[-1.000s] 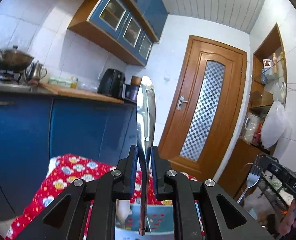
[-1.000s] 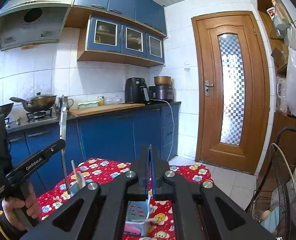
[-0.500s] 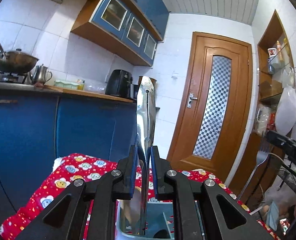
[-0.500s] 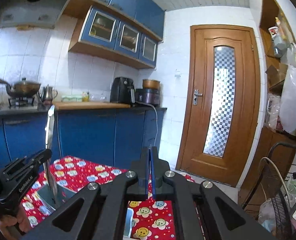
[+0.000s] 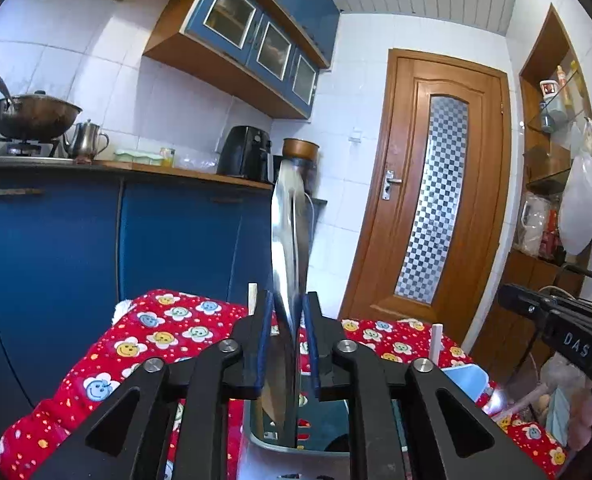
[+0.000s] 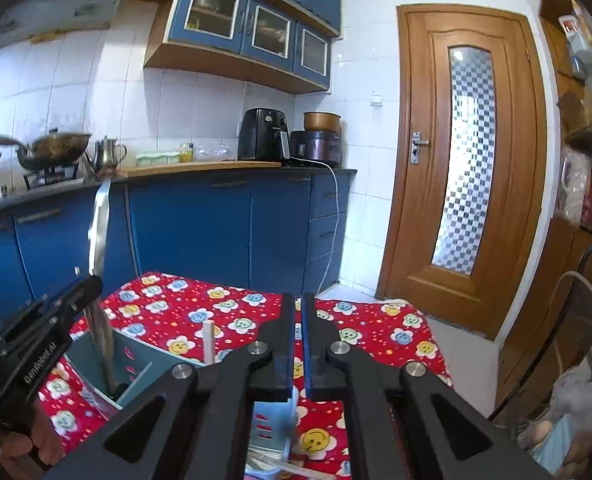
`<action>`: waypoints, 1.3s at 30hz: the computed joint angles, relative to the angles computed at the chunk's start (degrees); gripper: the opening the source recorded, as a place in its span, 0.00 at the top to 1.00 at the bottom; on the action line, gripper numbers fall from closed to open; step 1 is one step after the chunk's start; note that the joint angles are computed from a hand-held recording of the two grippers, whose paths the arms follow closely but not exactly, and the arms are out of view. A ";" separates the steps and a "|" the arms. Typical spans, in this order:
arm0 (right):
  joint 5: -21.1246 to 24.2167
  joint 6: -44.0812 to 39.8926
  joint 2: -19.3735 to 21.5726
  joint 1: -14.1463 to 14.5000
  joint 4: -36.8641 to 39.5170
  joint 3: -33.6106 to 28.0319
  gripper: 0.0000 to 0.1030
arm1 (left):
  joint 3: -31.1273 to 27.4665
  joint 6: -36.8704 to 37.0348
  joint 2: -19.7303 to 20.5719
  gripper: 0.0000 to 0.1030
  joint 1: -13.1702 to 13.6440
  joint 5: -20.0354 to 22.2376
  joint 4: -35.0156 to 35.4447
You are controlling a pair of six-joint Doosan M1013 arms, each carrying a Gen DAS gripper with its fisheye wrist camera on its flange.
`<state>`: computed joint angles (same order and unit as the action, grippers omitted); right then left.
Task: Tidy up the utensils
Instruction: 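Lower the tongs into the blue caddy with the left tool while the right tool drops the knife in, then move both open tools back down to the utensils on the tablecloth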
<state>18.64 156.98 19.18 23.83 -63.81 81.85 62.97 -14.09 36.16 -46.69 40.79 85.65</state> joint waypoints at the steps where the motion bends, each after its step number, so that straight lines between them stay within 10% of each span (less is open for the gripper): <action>1: -0.08 1.16 -0.21 0.04 -1.07 0.23 0.89 | 0.00 0.40 -0.08 0.79 -0.01 -0.02 -0.45; 16: -4.36 4.06 -4.21 -0.01 1.80 4.27 0.78 | 0.42 9.77 -2.69 0.71 -1.34 -0.58 -9.47; 39: -3.18 -23.32 -10.66 1.12 36.92 13.17 0.69 | 7.03 28.78 -9.63 0.71 -4.19 2.15 -33.67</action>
<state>15.46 133.66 8.51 24.94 -26.89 95.02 70.00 14.69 26.53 -50.89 42.94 51.98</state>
